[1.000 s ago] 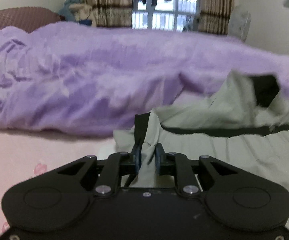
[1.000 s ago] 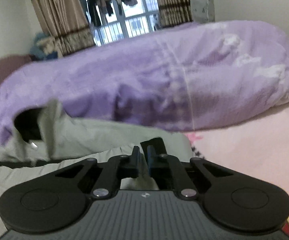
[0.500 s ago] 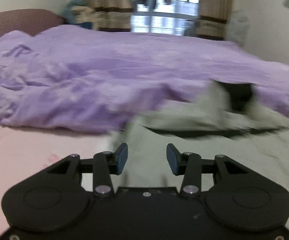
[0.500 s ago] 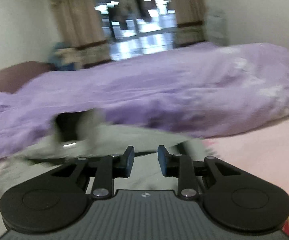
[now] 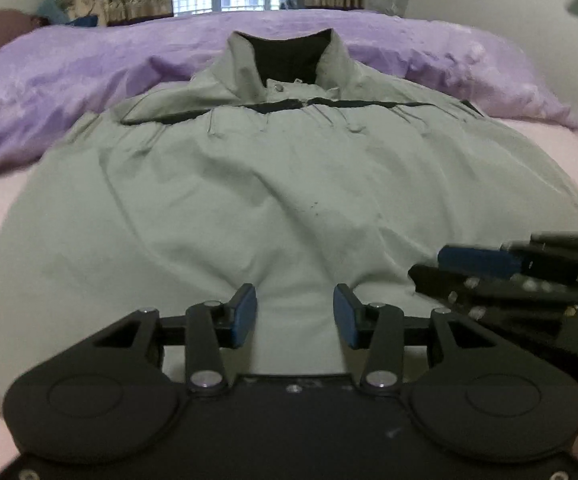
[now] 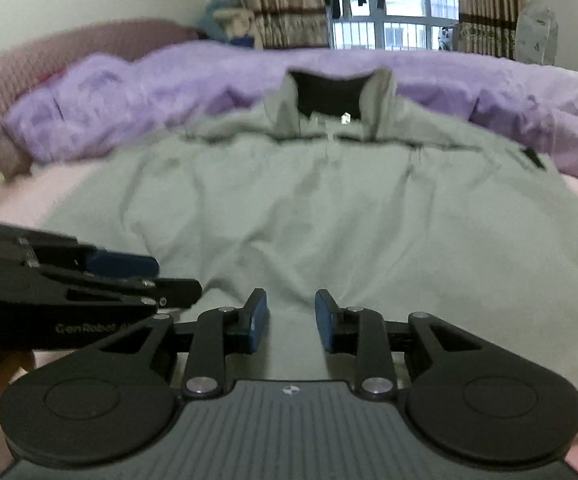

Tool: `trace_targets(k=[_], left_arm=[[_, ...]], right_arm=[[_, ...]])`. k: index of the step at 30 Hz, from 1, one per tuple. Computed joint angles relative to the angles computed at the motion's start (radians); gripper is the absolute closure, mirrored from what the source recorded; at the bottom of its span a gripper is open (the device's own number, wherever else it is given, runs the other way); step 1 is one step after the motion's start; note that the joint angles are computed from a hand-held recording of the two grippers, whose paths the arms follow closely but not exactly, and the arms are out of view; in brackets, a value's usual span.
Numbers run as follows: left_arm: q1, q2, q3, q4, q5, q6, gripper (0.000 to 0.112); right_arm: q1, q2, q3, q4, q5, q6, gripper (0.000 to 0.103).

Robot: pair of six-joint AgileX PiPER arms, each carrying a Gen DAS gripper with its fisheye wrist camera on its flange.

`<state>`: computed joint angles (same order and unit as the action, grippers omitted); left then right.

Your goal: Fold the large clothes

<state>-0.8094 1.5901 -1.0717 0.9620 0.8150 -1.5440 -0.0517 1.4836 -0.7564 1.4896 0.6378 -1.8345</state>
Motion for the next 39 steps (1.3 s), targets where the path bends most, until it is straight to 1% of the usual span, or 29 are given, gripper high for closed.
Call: trace_targets(k=[2, 4, 6, 8, 10, 11, 12, 13, 14, 16, 20, 21, 23, 24, 25, 26, 28, 29, 30, 31, 32, 33, 34, 35, 37, 38, 39], left_arm=[[0.001, -0.011, 0.021, 0.021, -0.013, -0.043, 0.067], [-0.012, 0.003, 0.002, 0.022, 0.018, -0.044, 0.066], [-0.015, 0.006, -0.027, -0.005, 0.049, -0.047, 0.068], [-0.021, -0.001, -0.043, -0.028, 0.057, -0.051, 0.067], [-0.029, -0.02, -0.029, -0.038, 0.076, -0.051, 0.066], [-0.027, -0.031, -0.007, -0.029, 0.073, -0.057, 0.066], [-0.03, -0.051, 0.02, -0.019, 0.08, -0.059, 0.065], [-0.035, -0.066, 0.034, -0.019, 0.103, -0.051, 0.065], [-0.039, -0.085, 0.048, -0.025, 0.138, -0.036, 0.065], [-0.036, -0.144, 0.097, -0.029, 0.189, -0.03, 0.065], [0.019, -0.277, 0.229, -0.043, 0.224, -0.069, 0.066], [0.026, -0.297, 0.259, -0.04, 0.221, -0.085, 0.064], [0.014, -0.331, 0.343, 0.027, 0.205, -0.184, 0.062], [-0.003, -0.335, 0.366, 0.052, 0.212, -0.224, 0.062], [-0.012, -0.335, 0.372, 0.063, 0.217, -0.241, 0.062], [-0.012, -0.331, 0.366, 0.06, 0.222, -0.243, 0.062], [0.02, -0.323, 0.32, 0.011, 0.223, -0.18, 0.062], [0.043, -0.324, 0.292, -0.019, 0.22, -0.135, 0.065], [0.075, -0.327, 0.261, -0.046, 0.21, -0.087, 0.065], [0.085, -0.344, 0.255, -0.043, 0.203, -0.076, 0.065], [0.089, -0.355, 0.244, -0.023, 0.203, -0.072, 0.064], [0.103, -0.349, 0.22, 0.002, 0.212, -0.058, 0.064], [0.116, -0.336, 0.198, 0.013, 0.222, -0.045, 0.064], [0.141, -0.328, 0.183, 0.016, 0.213, -0.027, 0.064], [0.21, -0.316, 0.173, 0.02, 0.146, 0.003, 0.064], [0.246, -0.301, 0.171, 0.022, 0.103, 0.023, 0.064], [0.266, -0.281, 0.164, 0.017, 0.088, 0.04, 0.064]], right_arm=[[0.001, -0.002, 0.064, 0.176, 0.001, -0.166, 0.07], [0.015, -0.015, 0.084, 0.227, -0.021, -0.198, 0.07], [0.019, -0.032, 0.079, 0.197, -0.035, -0.142, 0.07], [0.013, -0.053, 0.063, 0.119, -0.039, -0.041, 0.07], [-0.002, -0.06, 0.056, 0.087, -0.04, -0.019, 0.07], [-0.02, -0.064, 0.058, 0.073, -0.035, -0.015, 0.07], [-0.045, -0.058, 0.054, 0.056, -0.024, -0.008, 0.07], [-0.091, -0.057, 0.049, 0.027, 0.005, 0.007, 0.071], [-0.132, -0.054, 0.038, -0.001, 0.024, 0.017, 0.076], [-0.215, -0.058, 0.019, -0.042, 0.027, 0.015, 0.077], [-0.366, 0.007, -0.061, -0.093, 0.024, 0.021, 0.077], [-0.394, 0.037, -0.088, -0.116, 0.032, 0.047, 0.082], [-0.458, 0.111, -0.128, -0.116, 0.112, 0.037, 0.089], [-0.482, 0.136, -0.127, -0.08, 0.148, 0.006, 0.089], [-0.492, 0.145, -0.112, -0.041, 0.161, -0.026, 0.089], [-0.487, 0.139, -0.092, -0.008, 0.15, -0.063, 0.089], [-0.448, 0.103, -0.059, 0.027, 0.084, -0.109, 0.087], [-0.426, 0.08, -0.059, -0.005, 0.05, -0.08, 0.084], [-0.404, 0.06, -0.074, -0.056, 0.025, -0.012, 0.083], [-0.4, 0.051, -0.093, -0.076, 0.04, 0.034, 0.083], [-0.412, 0.039, -0.1, -0.062, 0.078, 0.039, 0.083], [-0.404, 0.031, -0.111, -0.029, 0.089, 0.03, 0.081], [-0.391, 0.028, -0.123, -0.008, 0.08, 0.029, 0.079], [-0.369, 0.031, -0.14, 0.013, 0.059, 0.034, 0.076], [-0.324, 0.071, -0.187, 0.041, 0.016, 0.042, 0.076], [-0.298, 0.099, -0.212, 0.054, -0.022, 0.046, 0.076], [-0.272, 0.132, -0.24, 0.062, -0.066, 0.055, 0.076]])
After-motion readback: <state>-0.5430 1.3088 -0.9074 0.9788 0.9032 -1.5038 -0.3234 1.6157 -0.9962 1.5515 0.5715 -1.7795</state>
